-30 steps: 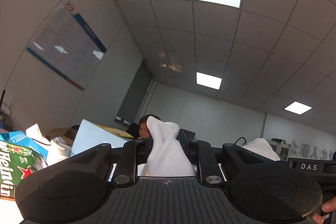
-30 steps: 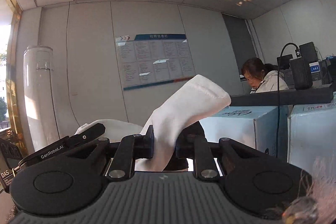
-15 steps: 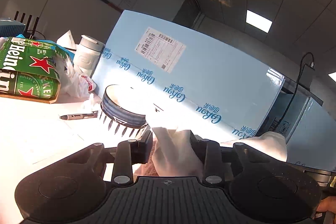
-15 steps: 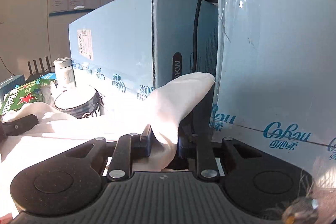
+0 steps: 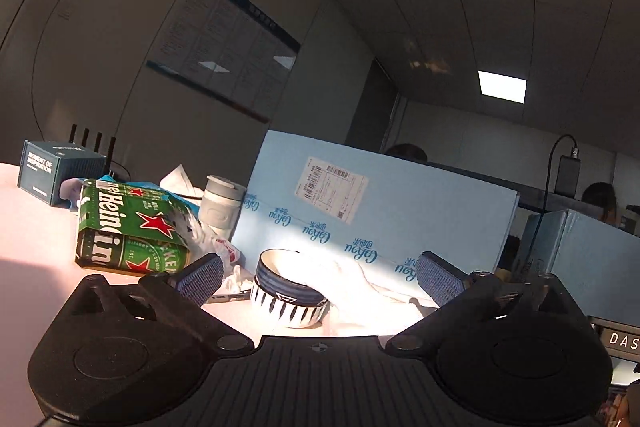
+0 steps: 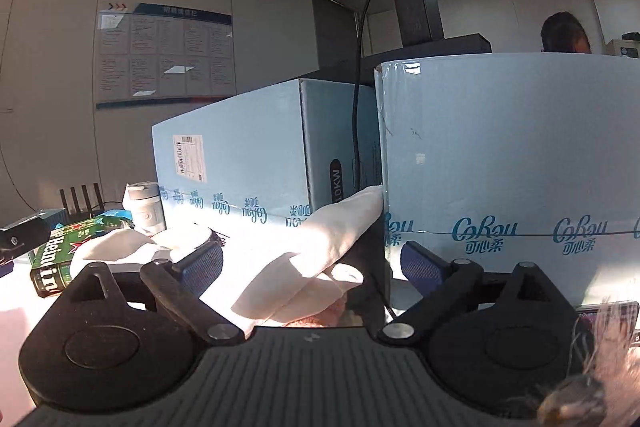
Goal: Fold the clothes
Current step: 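Carry the folded T-shirt with both grippers toward the pink knitwear stack, then lower the T-shirt onto the pink knitwear stack and open both grippers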
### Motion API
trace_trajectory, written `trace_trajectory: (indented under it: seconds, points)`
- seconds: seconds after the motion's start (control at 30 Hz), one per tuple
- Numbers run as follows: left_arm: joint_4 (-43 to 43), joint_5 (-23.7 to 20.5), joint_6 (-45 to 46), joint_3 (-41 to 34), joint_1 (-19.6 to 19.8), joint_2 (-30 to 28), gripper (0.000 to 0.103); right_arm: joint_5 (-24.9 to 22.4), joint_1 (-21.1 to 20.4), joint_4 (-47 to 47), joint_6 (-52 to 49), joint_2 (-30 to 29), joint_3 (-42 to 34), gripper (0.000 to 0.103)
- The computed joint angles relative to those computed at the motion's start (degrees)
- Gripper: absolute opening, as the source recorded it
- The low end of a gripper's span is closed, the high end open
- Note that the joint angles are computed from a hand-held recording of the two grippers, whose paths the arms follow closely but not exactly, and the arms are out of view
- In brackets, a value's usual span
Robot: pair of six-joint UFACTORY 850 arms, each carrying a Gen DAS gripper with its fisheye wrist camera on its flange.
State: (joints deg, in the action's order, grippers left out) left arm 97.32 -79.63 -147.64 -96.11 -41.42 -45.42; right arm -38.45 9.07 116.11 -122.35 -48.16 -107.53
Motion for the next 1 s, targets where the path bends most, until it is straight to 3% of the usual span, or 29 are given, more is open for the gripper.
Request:
trace_trajectory:
  seconds: [0.1,0.37,0.7,0.83,1.0]
  points:
    - [-2.44,-1.48,3.42,-2.33,-1.26,-1.86,0.103,-1.99,-0.48,0.59,-2.72,3.77,6.98,0.099]
    - [-6.80,-3.50,12.34,-8.87,-2.70,-6.40,0.103,-0.98,-0.22,7.51,-13.73,7.59,16.71,0.099]
    - [-11.99,-8.02,20.80,-16.56,-3.03,-11.00,0.103,-1.01,-0.36,3.15,-9.43,6.82,16.61,0.099]
    - [-13.11,-11.70,24.47,-20.92,-3.14,-13.67,0.103,-1.24,-0.15,5.08,-11.97,7.08,17.41,0.103]
    - [-12.78,-12.92,29.73,-24.30,-3.18,-15.67,0.103,-2.97,-0.18,7.23,-15.52,7.56,18.66,0.103]
